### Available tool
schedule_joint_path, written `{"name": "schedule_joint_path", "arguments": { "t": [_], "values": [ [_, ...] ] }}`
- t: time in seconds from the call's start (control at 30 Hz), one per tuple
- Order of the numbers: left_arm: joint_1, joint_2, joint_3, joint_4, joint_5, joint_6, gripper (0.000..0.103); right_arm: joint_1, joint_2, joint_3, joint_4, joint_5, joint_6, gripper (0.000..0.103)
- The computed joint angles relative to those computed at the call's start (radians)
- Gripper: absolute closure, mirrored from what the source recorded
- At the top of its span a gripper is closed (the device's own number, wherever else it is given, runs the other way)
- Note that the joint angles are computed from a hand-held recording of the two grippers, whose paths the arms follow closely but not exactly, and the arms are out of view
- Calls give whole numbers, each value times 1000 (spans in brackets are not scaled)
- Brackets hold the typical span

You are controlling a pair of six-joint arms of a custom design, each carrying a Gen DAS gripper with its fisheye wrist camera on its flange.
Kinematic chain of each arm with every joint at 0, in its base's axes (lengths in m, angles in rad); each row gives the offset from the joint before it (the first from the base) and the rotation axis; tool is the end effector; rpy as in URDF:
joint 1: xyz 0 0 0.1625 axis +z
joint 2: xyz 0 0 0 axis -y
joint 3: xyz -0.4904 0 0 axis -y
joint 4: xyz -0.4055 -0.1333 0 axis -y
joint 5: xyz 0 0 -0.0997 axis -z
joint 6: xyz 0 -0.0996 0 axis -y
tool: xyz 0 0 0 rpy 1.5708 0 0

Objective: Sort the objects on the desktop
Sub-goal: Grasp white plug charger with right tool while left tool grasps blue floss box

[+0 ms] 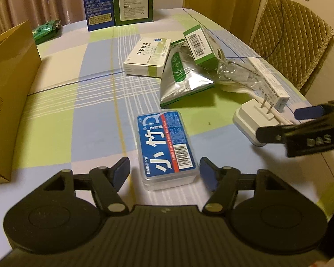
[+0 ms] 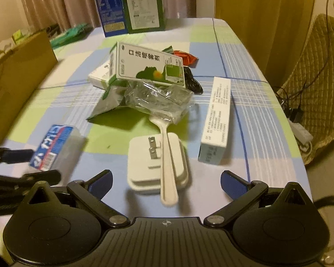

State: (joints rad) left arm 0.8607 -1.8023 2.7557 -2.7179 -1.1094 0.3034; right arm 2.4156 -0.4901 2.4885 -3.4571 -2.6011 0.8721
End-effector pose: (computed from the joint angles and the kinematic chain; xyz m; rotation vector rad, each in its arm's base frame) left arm -0.0199 -0.2957 0.2409 1.2579 2.3932 -0.3854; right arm 0.2994 -0.2018 -0.0377 0.0406 -2.2423 0.8782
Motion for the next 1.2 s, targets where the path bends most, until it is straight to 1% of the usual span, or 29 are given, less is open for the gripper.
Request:
{"name": "schedule_joint_path", "arguments": {
  "t": [0.13,0.17,0.2,0.23,0.27,0.33,0.37,0.4,0.47,0.5,0.53,0.6,0.63,0.73,0.8,0.83,0.9,0.93,0.97,1.03,1.13,1.2],
  "values": [
    [14,19,2,-29,-8,12,38,-25,40,-23,-53,-30,-82,3],
    [18,24,3,-35,-12,16,38,-29,52,-30,-64,-34,-105,10],
    [20,29,3,-42,-15,18,38,-31,59,-33,-74,-31,-121,26],
    [24,33,3,-47,-17,23,39,-32,62,-37,-66,-27,-121,35],
    [25,33,3,-45,-17,26,40,-29,61,-41,-38,-25,-100,41],
    [30,27,2,-35,-20,33,41,-11,56,-46,29,-34,-28,41],
    [33,18,1,-24,-22,36,44,1,46,-48,76,-29,20,41],
    [33,9,1,-12,-23,37,45,14,37,-51,120,-22,65,41],
    [31,-19,2,23,-23,35,46,45,16,-58,210,0,167,41],
    [29,-37,1,45,-24,33,46,60,12,-61,231,13,209,41],
    [26,-61,2,72,-24,31,46,76,8,-62,242,29,243,41],
    [22,-98,4,111,-25,26,46,109,-6,-75,314,53,322,41],
    [22,-116,4,131,-25,22,46,124,-9,-83,343,60,347,41],
    [28,-146,6,158,-24,17,46,155,-15,-98,397,64,388,41],
    [35,-149,4,162,-23,16,46,158,-17,-99,387,46,369,41],
    [38,-149,4,157,-22,18,46,155,-18,-97,376,24,356,41],
    [40,-141,2,146,-21,18,46,137,-20,-87,315,-34,314,41],
    [41,-142,0,142,-21,17,46,127,-25,-83,301,-45,306,41],
    [40,-141,-1,141,-22,16,46,118,-31,-79,293,-38,301,41],
    [37,-143,-2,138,-28,15,46,126,-27,-78,283,-17,300,41],
    [31,-137,4,124,-29,22,45,153,-25,-78,322,12,371,41],
    [32,-127,6,115,-32,24,43,179,-32,-82,370,22,447,41]
  ]
}}
